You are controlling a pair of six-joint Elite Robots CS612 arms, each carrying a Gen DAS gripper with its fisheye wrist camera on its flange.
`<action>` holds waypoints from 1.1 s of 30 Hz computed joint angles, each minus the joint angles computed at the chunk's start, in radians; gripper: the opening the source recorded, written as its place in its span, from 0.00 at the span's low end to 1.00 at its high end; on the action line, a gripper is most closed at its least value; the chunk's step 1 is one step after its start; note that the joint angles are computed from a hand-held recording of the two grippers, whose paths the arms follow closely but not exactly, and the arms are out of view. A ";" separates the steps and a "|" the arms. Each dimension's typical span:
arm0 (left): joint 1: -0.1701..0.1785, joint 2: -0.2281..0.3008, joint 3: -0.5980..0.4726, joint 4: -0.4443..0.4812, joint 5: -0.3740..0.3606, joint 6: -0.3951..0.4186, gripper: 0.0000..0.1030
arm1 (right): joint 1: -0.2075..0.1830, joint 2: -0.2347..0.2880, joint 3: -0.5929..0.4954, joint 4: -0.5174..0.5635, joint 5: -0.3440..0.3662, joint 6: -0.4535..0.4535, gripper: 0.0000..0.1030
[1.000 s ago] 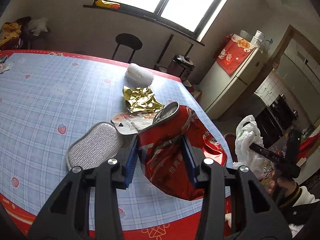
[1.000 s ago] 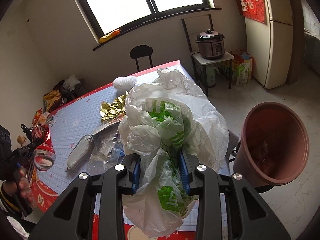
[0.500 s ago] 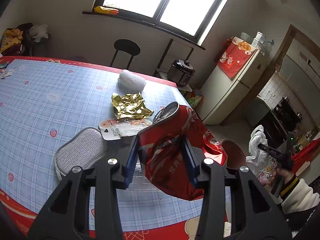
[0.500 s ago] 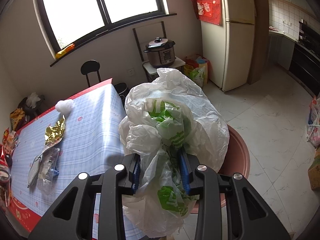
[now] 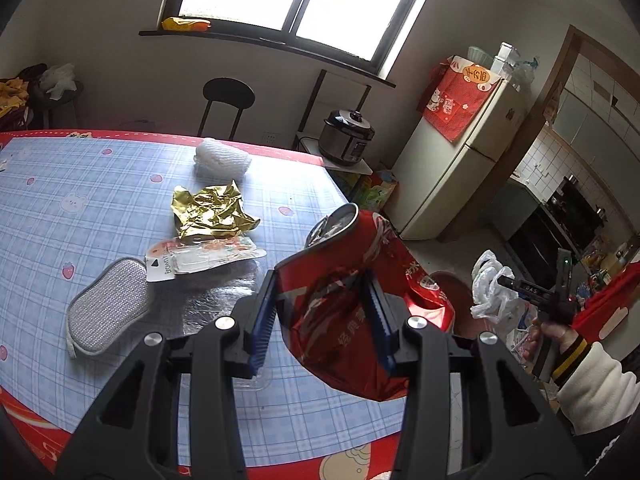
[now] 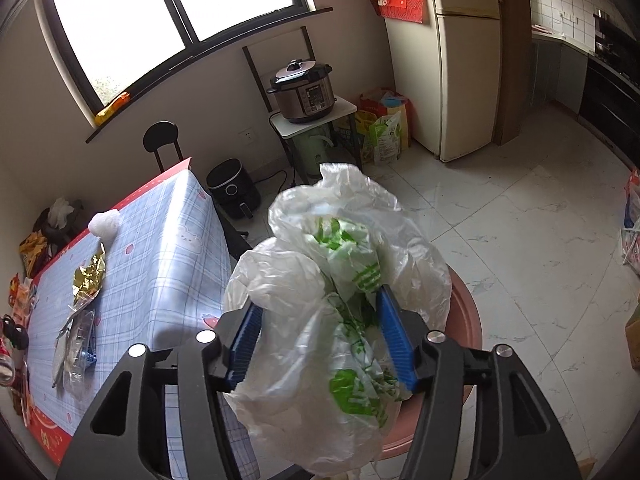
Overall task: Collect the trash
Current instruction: 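Drop the white bag into the bin with the right tool while the left tool lifts the can, then carry the crushed red can over the brown bin and open the left tool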
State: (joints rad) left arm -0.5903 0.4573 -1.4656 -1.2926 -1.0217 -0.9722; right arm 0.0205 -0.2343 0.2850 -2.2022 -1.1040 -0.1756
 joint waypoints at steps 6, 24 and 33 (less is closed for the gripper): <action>-0.001 -0.021 0.058 -0.043 -0.017 0.026 0.43 | -0.006 -0.016 0.018 -0.029 0.036 -0.014 0.83; 0.022 -0.172 0.474 -0.397 -0.237 0.324 0.43 | -0.057 -0.283 0.505 -0.404 -0.072 0.067 0.95; 0.025 -0.369 0.962 -0.671 -0.387 0.447 0.43 | -0.090 -0.371 0.667 -0.486 -0.128 0.096 0.95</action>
